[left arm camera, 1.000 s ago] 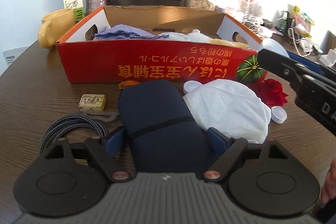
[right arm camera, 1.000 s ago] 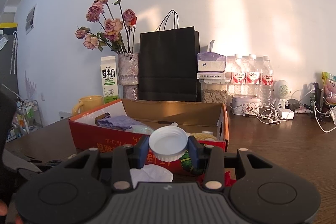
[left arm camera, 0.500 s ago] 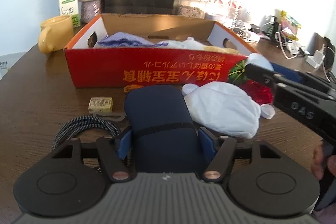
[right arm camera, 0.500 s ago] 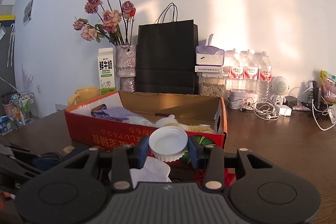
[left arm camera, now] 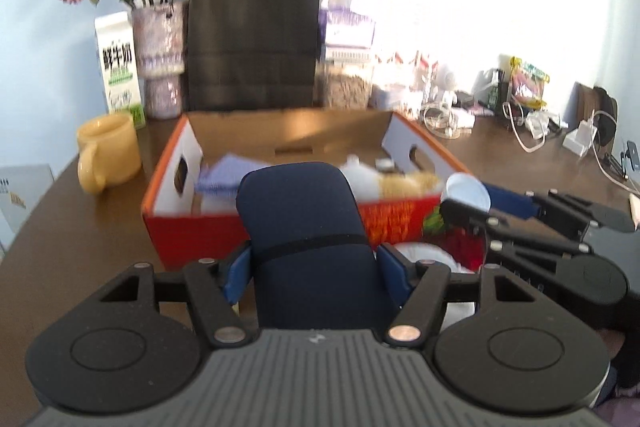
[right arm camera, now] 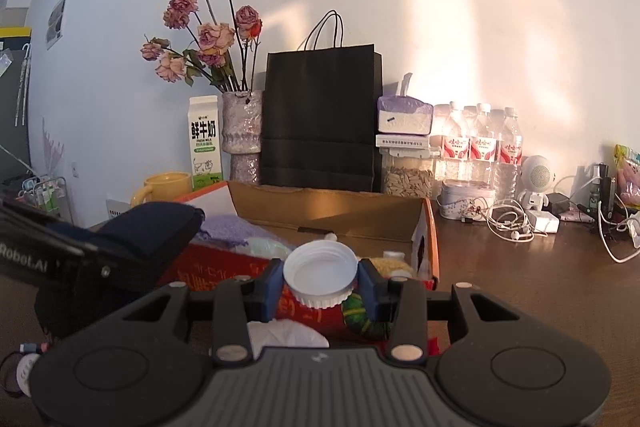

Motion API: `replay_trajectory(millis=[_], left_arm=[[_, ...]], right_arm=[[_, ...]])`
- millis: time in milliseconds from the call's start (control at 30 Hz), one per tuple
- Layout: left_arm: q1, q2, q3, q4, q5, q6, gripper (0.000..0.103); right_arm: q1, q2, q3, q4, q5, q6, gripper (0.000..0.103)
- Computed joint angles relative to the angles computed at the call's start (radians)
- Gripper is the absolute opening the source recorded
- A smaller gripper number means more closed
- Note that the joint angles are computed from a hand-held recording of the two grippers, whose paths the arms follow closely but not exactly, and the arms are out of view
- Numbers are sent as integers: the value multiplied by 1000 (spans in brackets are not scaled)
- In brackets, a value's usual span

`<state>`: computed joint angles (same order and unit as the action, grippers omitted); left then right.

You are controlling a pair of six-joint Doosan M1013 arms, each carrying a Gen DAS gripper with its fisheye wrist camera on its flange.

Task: Organize objects
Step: 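Lower the navy case and white cap into the red box, opening both tools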

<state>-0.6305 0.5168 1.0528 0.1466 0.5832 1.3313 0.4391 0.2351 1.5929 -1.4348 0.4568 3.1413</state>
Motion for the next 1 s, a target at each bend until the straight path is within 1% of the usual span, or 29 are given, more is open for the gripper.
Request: replay_trajectory(millis=[200, 333, 567, 833, 933, 1000], left_arm=[[7, 48, -104, -9, 4, 25, 67], [13, 98, -195, -28, 30, 50, 67], [22, 224, -408, -27, 133, 39, 67], [32, 381, -673, -33, 285, 40, 67], [36, 425, -747, -44, 331, 50, 67], [37, 441, -770, -50, 342, 66, 71]], right_arm=[[-12, 32, -70, 53, -7, -87, 39], [-25, 61, -122, 107, -8, -148, 39], [-65, 120, -214, 266, -8, -291, 39], [-111, 192, -306, 458, 11, -426, 39], [-119, 204, -319, 506, 15, -467, 39], [-122, 210, -327, 544, 22, -507, 39]])
